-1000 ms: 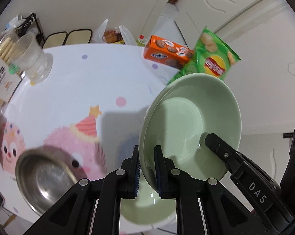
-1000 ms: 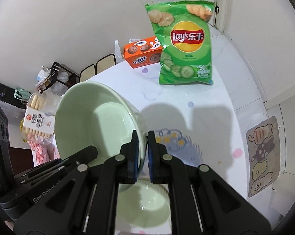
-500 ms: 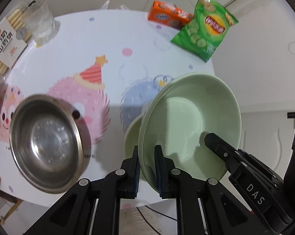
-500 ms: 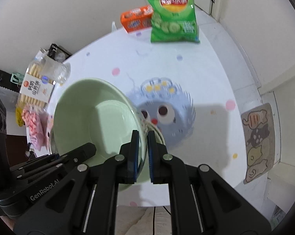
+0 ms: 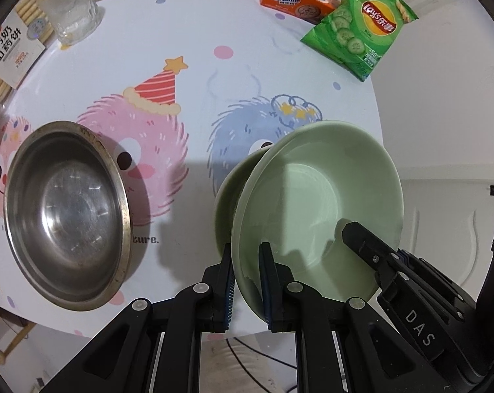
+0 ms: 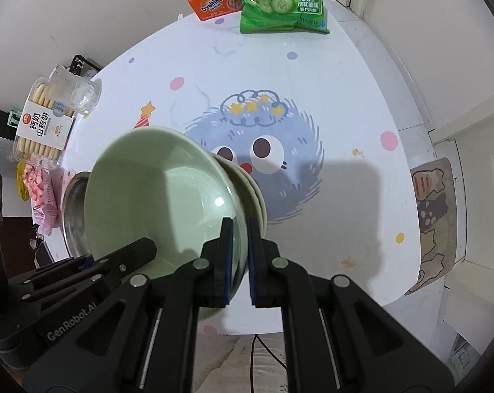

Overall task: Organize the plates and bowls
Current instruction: 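Carry the green bowl over the bowl stack and lower it inside, then open both tools and release the stacked bowls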

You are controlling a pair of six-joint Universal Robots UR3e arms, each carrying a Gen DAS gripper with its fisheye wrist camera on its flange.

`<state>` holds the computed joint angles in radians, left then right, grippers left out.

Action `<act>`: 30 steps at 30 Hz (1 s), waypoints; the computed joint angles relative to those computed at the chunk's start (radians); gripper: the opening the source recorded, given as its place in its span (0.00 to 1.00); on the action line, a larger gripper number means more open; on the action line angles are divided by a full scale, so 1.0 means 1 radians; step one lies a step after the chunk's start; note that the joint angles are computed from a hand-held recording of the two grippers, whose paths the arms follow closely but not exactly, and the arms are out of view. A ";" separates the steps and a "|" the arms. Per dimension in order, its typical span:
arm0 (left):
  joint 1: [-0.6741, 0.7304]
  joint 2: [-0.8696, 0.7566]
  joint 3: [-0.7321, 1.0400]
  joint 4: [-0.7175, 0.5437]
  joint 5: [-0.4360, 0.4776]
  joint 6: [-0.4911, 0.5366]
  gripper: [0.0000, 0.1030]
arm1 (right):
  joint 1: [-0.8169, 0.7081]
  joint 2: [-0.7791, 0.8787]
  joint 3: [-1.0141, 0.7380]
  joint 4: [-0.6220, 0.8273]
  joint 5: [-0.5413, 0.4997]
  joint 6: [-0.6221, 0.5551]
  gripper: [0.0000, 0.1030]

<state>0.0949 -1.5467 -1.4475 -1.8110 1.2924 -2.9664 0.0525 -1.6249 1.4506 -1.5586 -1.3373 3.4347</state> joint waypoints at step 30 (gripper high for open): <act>0.016 -0.100 0.114 -0.118 -0.054 -0.007 0.36 | 0.049 0.162 -0.221 0.159 -0.063 -0.037 0.09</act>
